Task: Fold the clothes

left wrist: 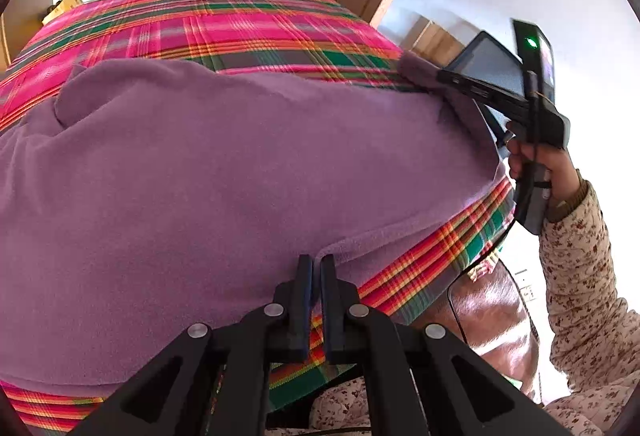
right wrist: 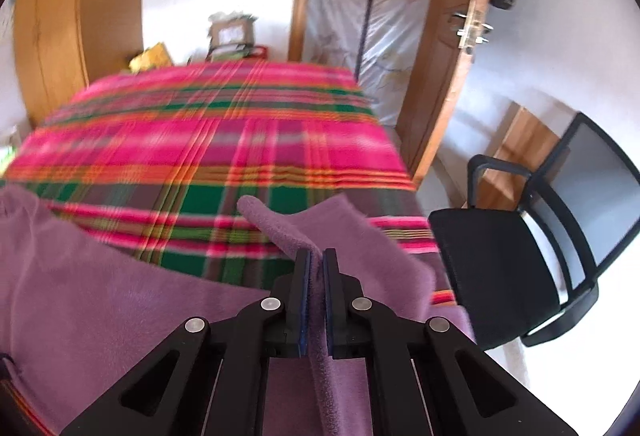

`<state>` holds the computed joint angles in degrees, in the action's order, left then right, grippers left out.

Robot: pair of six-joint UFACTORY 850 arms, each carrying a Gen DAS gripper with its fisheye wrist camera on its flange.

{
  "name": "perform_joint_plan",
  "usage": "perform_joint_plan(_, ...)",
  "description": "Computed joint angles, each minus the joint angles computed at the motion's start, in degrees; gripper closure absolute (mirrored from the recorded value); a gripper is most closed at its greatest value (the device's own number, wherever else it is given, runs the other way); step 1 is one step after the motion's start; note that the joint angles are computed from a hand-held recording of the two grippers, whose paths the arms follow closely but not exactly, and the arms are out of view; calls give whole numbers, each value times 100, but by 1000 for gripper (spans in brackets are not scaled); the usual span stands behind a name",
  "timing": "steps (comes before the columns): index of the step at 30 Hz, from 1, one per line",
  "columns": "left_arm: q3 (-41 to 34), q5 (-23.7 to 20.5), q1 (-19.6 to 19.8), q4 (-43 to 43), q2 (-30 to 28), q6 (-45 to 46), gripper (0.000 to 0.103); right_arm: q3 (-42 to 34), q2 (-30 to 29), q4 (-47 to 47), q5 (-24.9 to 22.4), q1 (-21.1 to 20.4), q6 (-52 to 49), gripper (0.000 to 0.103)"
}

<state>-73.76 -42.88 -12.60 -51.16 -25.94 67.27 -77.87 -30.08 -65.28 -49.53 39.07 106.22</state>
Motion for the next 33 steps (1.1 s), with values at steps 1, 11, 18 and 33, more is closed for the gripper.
perform_joint_plan(1, 3, -1, 13, -70, 10, 23, 100, 142, 124, -110, -39, 9, 196, 97)
perform_joint_plan(11, 16, 127, 19, -376, 76, 37, 100, 1105, 994, -587, -377, 24, 1406, 97)
perform_joint_plan(18, 52, 188, 22, -484, 121, 32, 100, 1700, 1439, -821, -571, 78, 2246, 97)
perform_joint_plan(33, 219, 518, 18, -1134, 470, 568, 100, 2199, 1944, -1193, -885, 167, 3019, 98)
